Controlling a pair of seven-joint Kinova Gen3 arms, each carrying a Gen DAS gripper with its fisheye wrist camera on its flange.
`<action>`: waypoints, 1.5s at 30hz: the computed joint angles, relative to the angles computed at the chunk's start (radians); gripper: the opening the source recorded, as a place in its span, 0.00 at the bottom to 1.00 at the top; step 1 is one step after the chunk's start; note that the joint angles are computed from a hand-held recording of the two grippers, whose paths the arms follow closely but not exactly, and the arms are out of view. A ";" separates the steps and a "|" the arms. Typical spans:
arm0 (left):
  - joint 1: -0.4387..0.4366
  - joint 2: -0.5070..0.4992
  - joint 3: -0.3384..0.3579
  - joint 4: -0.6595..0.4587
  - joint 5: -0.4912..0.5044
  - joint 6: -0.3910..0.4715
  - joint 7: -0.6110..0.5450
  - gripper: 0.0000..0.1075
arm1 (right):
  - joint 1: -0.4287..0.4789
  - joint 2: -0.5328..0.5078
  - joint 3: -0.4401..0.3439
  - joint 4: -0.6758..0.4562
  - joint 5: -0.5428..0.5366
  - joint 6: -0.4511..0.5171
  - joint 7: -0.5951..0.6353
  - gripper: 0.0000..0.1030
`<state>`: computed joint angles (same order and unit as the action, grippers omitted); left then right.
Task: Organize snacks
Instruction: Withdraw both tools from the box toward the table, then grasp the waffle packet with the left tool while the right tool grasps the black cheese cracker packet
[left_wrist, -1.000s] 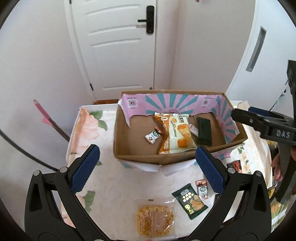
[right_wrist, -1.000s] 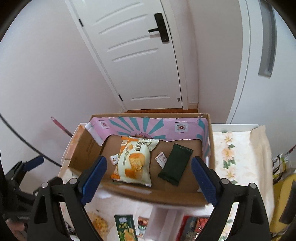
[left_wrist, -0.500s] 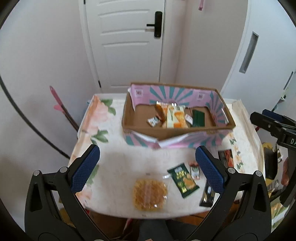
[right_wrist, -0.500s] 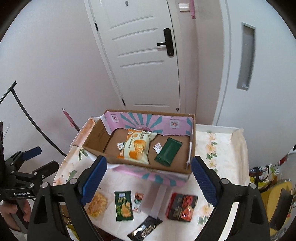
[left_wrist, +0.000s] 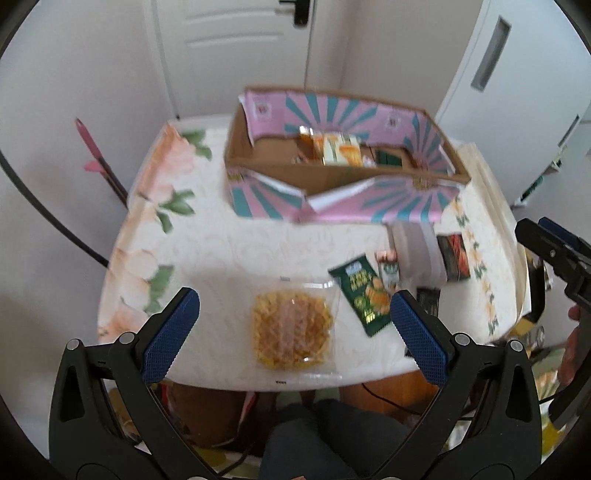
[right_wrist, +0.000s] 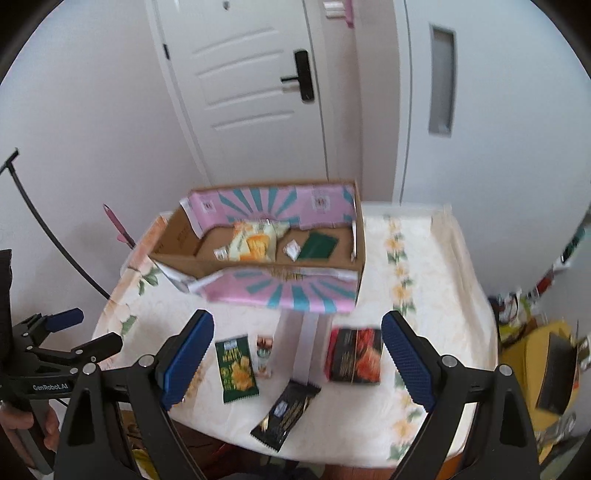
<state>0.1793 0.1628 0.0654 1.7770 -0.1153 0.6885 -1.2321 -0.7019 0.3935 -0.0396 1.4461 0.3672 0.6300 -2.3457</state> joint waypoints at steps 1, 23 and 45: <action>-0.006 0.009 0.003 0.003 0.011 -0.001 -0.016 0.95 | -0.010 0.007 0.005 0.003 0.002 0.006 -0.019 0.88; -0.017 0.236 -0.001 -0.014 0.086 -0.043 -0.257 0.95 | -0.208 0.170 0.086 0.060 0.157 0.087 -0.540 0.72; 0.033 0.272 -0.026 -0.007 0.025 -0.094 -0.241 0.77 | -0.249 0.287 0.089 -0.042 0.198 0.188 -0.606 0.38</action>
<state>0.2126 0.4345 0.0395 1.7698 -0.0902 0.5947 -1.4729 -0.9504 0.6808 0.0489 1.4040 0.5650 0.8176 -2.9515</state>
